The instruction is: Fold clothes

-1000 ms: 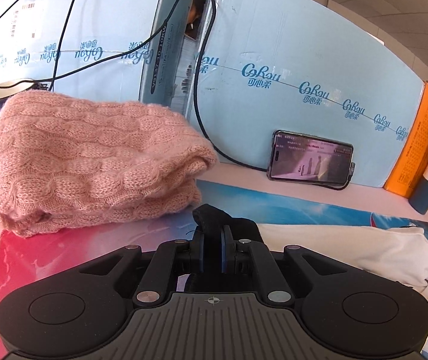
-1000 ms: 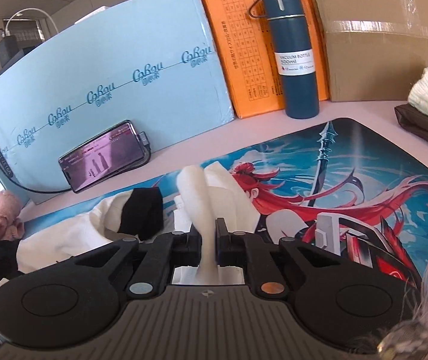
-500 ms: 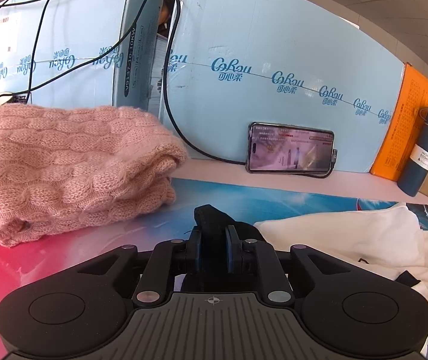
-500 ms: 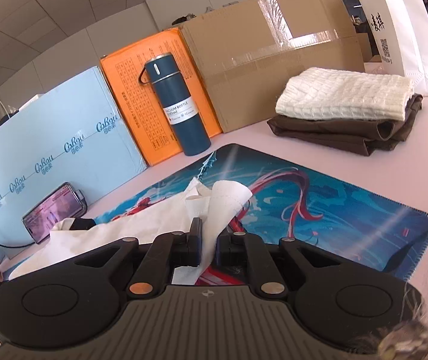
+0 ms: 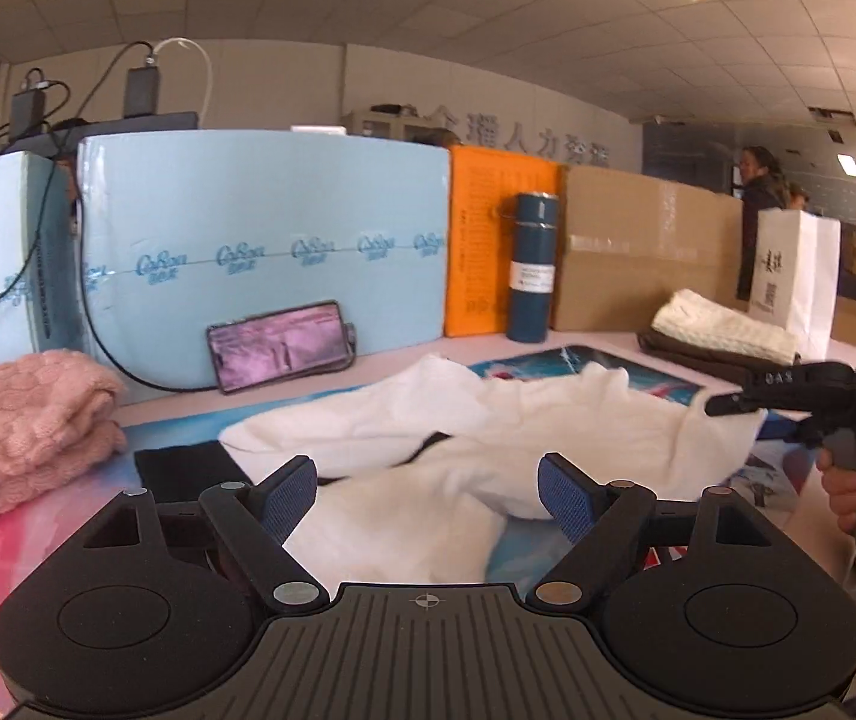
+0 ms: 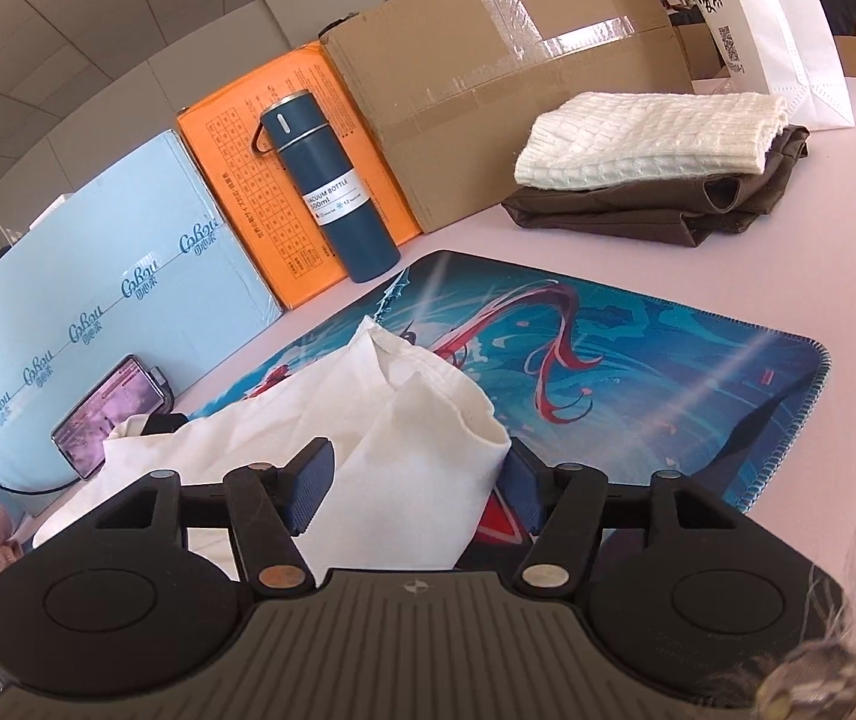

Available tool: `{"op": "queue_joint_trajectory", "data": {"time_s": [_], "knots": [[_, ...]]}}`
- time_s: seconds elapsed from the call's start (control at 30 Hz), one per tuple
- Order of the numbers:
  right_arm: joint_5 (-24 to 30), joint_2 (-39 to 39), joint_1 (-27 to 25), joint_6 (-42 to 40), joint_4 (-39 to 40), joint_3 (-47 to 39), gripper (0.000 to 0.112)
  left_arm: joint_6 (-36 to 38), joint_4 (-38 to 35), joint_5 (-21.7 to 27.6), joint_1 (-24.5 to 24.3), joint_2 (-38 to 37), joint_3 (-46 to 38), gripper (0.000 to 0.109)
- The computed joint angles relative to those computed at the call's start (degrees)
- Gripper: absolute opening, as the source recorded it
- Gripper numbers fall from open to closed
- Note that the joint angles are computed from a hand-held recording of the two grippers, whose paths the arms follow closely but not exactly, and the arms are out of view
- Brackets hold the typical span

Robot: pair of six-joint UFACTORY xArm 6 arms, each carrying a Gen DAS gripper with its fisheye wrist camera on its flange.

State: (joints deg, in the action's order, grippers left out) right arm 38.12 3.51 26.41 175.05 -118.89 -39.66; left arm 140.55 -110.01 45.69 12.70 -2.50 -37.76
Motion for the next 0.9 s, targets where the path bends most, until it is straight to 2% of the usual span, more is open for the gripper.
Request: {"op": "queue_joint_trajectory", "data": {"time_s": [0.03, 0.13, 0.17, 0.27, 0.4, 0.43, 0.5, 0.57, 0.6, 0.63, 0.7, 0.73, 0.8, 0.9], "knots": [[-0.55, 0.36, 0.1, -0.16, 0.44, -0.48, 0.059, 1.62, -0.24, -2.99, -2.17, 0.38, -0.24, 0.083], [-0.78, 0.24, 0.53, -0.7, 1.04, -0.39, 0.062, 10.16, -9.46, -14.35, -8.07, 3.62, -3.65, 0.082], [-0.41, -0.02, 0.77, -1.38, 1.77, -0.08, 0.064, 11.14, -11.48, -15.42, -8.16, 4.05, -4.27, 0.083], [0.34, -1.25, 0.62, -0.96, 1.53, 1.3, 0.068, 3.27, -9.17, -14.65, -5.9, 5.78, -6.8, 0.083], [-1.56, -0.65, -0.84, 0.38, -1.0, 0.36, 0.07, -6.22, -5.26, -21.04, -6.28, 10.0, -11.2, 0.082], [-2.06, -0.08, -1.09, -0.03, -1.06, -0.28, 0.07, -6.07, -4.81, -22.22, -6.8, 10.71, -11.56, 0.082], [-2.82, 1.23, -1.44, -1.18, 0.11, -1.58, 0.07, -2.57, -5.64, -22.43, -7.36, 11.3, -11.44, 0.07], [-2.36, 1.85, -1.11, -2.77, 1.29, -2.25, 0.068, 0.42, -5.92, -20.04, -6.93, 10.33, -10.23, 0.018], [-2.09, 2.14, -0.92, -3.56, 1.87, -2.57, 0.067, 2.03, -6.6, -19.9, -7.04, 9.96, -9.98, 0.007], [-1.94, 2.34, -0.68, -4.02, 1.36, -2.75, 0.064, 3.79, -7.64, -19.62, -7.01, 9.54, -9.73, 0.006], [-1.36, 2.72, -0.16, -5.89, 1.39, -3.12, 0.041, 8.18, -11.92, -18.1, -6.0, 8.4, -9.31, 0.006], [-0.85, 2.88, 0.15, -7.47, 2.26, -3.3, 0.036, 10.23, -13.91, -17.26, -5.48, 7.84, -9.07, 0.006], [-0.97, 2.41, -0.1, -7.49, 1.24, -3.09, 0.017, 13.65, -17.27, -15.28, -4.34, 6.61, -8.46, 0.006], [-1.19, 0.65, -0.55, -5.87, -2.34, -1.89, 0.005, 14.1, -17.96, -10.51, -1.49, 3.58, -6.54, 0.006]]}}
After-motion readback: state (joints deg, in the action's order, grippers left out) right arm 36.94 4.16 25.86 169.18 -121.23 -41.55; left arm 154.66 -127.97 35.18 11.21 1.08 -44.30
